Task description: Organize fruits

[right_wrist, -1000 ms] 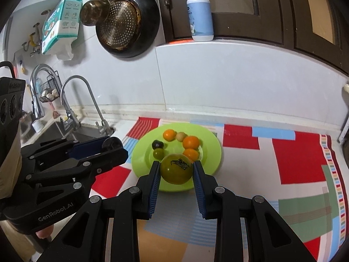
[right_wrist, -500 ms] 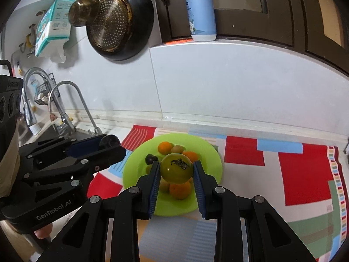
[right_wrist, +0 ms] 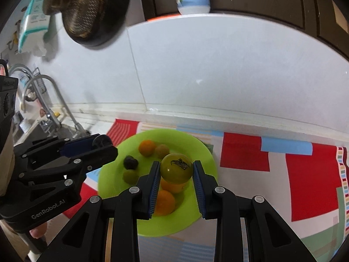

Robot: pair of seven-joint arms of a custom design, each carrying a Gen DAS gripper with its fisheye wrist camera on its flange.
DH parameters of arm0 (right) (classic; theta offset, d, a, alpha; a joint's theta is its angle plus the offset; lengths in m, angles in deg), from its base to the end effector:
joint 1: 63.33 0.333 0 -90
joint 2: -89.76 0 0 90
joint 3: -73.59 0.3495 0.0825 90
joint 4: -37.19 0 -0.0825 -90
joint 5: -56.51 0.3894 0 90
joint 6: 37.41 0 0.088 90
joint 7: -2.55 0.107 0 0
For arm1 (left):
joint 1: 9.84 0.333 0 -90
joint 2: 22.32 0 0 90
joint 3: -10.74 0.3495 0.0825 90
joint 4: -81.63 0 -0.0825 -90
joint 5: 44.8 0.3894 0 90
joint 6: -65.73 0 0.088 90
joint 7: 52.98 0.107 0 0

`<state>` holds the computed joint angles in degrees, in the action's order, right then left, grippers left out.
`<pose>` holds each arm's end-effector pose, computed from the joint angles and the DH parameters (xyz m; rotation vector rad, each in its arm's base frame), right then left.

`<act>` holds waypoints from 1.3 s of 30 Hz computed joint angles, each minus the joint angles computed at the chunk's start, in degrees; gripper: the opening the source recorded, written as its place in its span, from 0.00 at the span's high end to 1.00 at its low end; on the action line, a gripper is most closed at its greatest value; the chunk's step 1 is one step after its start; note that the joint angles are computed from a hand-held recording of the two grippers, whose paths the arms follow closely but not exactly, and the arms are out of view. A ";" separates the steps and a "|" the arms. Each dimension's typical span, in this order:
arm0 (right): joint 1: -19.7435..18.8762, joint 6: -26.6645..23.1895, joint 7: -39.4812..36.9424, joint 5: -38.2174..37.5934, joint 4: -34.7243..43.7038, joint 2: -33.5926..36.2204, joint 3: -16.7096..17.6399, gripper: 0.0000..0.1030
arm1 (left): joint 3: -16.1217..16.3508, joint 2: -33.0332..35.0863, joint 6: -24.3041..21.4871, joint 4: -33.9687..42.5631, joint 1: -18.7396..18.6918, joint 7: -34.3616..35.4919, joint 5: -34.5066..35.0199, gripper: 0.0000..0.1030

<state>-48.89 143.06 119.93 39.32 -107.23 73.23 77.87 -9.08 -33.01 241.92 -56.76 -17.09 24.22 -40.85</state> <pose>0.4396 0.1793 0.5183 -1.7446 1.4895 -0.5951 0.4525 -0.2466 0.5075 -1.4660 2.0696 -0.9625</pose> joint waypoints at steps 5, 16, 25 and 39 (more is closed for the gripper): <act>2.76 -0.70 -2.91 2.28 1.72 3.14 -3.01 0.70 | -0.48 3.05 -0.79 1.76 1.12 -1.94 2.96 0.72; 7.13 -0.46 -11.17 10.81 3.55 7.57 -7.15 0.70 | 3.39 8.17 -2.22 4.59 -2.28 -4.87 7.83 0.72; 4.16 1.28 -12.16 12.48 3.35 8.31 -4.16 0.55 | 4.55 7.30 -2.23 4.34 -2.07 -13.42 16.73 0.59; -14.31 1.41 7.48 -5.17 -4.31 -5.18 11.92 0.45 | -10.45 -10.55 -0.51 -4.08 14.68 -34.83 31.13 0.28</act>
